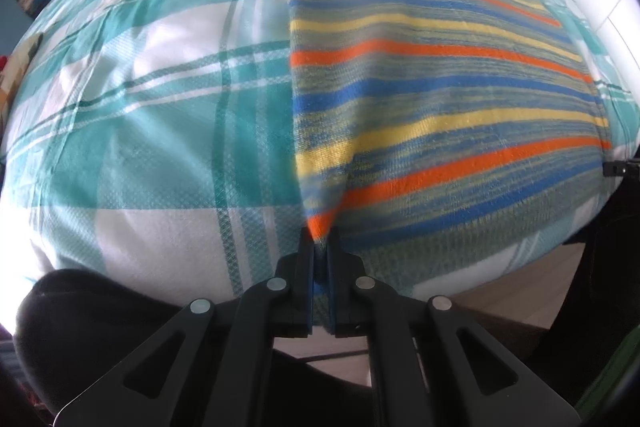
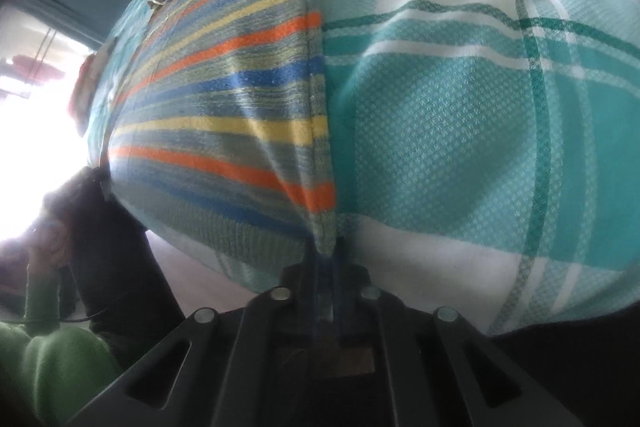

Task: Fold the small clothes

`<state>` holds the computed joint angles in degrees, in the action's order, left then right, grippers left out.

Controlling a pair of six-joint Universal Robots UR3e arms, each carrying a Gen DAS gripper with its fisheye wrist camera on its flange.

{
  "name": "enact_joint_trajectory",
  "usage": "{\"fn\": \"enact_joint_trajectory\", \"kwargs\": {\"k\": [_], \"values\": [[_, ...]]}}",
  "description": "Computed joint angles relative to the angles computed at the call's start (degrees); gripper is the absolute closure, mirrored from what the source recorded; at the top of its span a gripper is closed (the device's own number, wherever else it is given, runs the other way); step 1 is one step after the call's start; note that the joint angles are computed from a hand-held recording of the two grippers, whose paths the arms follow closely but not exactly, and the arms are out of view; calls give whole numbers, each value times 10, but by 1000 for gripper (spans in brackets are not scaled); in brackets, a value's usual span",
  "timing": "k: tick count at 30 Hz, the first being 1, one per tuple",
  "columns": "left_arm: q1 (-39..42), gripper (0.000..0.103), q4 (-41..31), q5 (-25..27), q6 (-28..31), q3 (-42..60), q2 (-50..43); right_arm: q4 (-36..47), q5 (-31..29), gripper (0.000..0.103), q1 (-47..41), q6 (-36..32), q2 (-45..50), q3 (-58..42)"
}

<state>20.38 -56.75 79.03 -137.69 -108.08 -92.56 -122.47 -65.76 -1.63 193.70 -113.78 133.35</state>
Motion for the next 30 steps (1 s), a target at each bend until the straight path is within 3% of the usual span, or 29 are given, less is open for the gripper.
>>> {"fn": "enact_joint_trajectory", "kwargs": {"k": [4,5,7,8,10,14,16,17,21,24,26,28,30], "values": [[10,92,-18,-3,-11,-3,18,-3,-3,97,-5,8,-22,14],[16,87,-30,-3,-13,-4,28,9,-8,90,-3,7,-34,12],[36,66,-55,-1,-6,-7,59,65,-30,80,15,9,-40,-19],[52,63,-75,-9,9,-11,88,104,-48,68,26,5,-48,-41],[93,53,-117,-32,44,-15,149,184,-103,55,49,-3,-70,-92],[177,33,-207,-138,85,31,215,287,-252,54,110,-2,-43,-242],[185,20,-249,-197,91,62,214,279,-281,54,123,-7,-14,-307],[180,18,-254,-223,86,69,210,265,-282,53,124,-15,0,-331],[104,15,-156,-264,-13,69,168,222,-279,50,150,-58,108,-463],[30,10,38,-277,-123,31,101,201,-332,43,190,-107,214,-582],[-27,10,210,-248,-189,-6,42,159,-373,35,199,-140,283,-638],[-78,10,297,-194,-217,-11,-15,110,-382,35,184,-166,355,-684],[-104,10,339,-160,-221,-23,-53,84,-340,35,154,-179,439,-747]]}}
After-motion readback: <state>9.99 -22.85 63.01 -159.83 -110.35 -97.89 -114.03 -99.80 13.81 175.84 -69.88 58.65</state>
